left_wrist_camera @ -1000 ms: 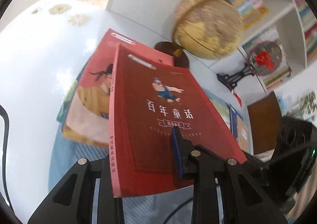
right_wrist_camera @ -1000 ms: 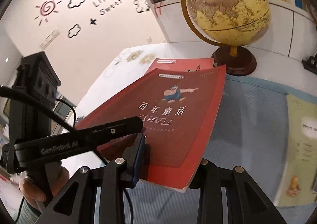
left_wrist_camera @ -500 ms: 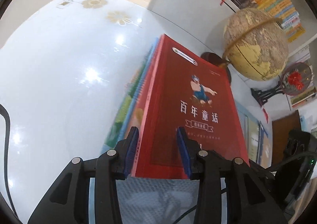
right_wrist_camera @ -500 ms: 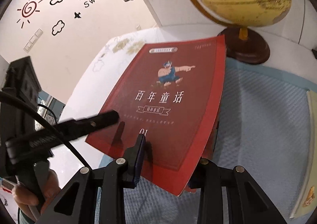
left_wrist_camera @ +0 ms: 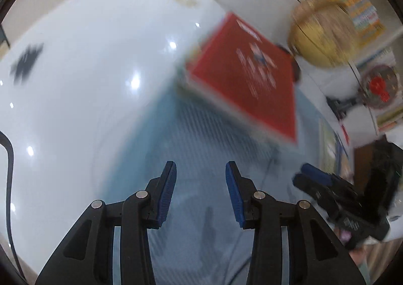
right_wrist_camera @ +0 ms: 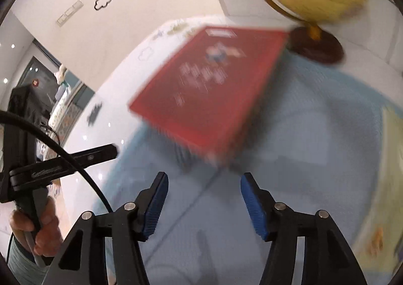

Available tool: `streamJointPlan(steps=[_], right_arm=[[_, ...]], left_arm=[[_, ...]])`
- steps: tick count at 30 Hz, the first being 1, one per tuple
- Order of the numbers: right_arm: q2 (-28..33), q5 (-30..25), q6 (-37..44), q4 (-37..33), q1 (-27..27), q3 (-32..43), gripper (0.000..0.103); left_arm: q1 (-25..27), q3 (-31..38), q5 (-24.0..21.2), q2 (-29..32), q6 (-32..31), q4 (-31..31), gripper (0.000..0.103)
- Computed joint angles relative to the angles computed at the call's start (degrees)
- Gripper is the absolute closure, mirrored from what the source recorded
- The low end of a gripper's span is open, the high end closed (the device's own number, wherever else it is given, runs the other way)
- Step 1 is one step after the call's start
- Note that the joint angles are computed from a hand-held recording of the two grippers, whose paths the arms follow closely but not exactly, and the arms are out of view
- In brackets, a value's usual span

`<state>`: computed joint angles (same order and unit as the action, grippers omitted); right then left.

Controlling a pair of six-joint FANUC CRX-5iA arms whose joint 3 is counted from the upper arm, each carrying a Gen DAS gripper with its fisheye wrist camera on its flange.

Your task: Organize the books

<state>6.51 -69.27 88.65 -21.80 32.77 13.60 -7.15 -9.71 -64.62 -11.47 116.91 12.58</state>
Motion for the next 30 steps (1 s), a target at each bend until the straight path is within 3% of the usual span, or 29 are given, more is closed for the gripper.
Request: streamJointPlan(steps=[4, 8, 11, 15, 18, 23, 30], right_arm=[[-6.65, -4.02, 0.32, -3.13, -5.63, -8.84, 0.045], [-11.8, -7.22, 2.63, -7.6, -12.75, -14.05, 0.045], [-15.78, -7.95, 6.42, -7.86, -16.63, -16.15, 0.045], [-20.46, -10.99, 11.63, -10.42, -24.27, -17.44, 0.042], [-21.31, -14.36, 13.75, -12.47, -29.97, -17.82, 0.034], [-20.52, -20.2, 15.71, -19.53, -39.41, -17.62, 0.034], [-22.16, -22.54, 18.16, -18.14, -44.31, -19.36, 0.034]], left_arm=[[-14.21, 4.24, -5.06, -1.09, 15.09, -10.89, 0.066], [-27.84, 11.21, -10.08, 1.79, 29.62, -19.64, 0.066], [-38.11, 20.25, -16.29, 7.48, 36.87, -26.83, 0.066], [-45.62, 28.2, -19.26, 13.14, 42.63, -30.65, 0.065], [-49.4, 34.79, -21.78, 18.15, 42.31, -31.57, 0.064], [-52.17, 45.27, -27.74, 25.62, 37.2, -32.28, 0.064], [-52.68, 51.39, -30.25, 31.91, 31.38, -29.22, 0.062]])
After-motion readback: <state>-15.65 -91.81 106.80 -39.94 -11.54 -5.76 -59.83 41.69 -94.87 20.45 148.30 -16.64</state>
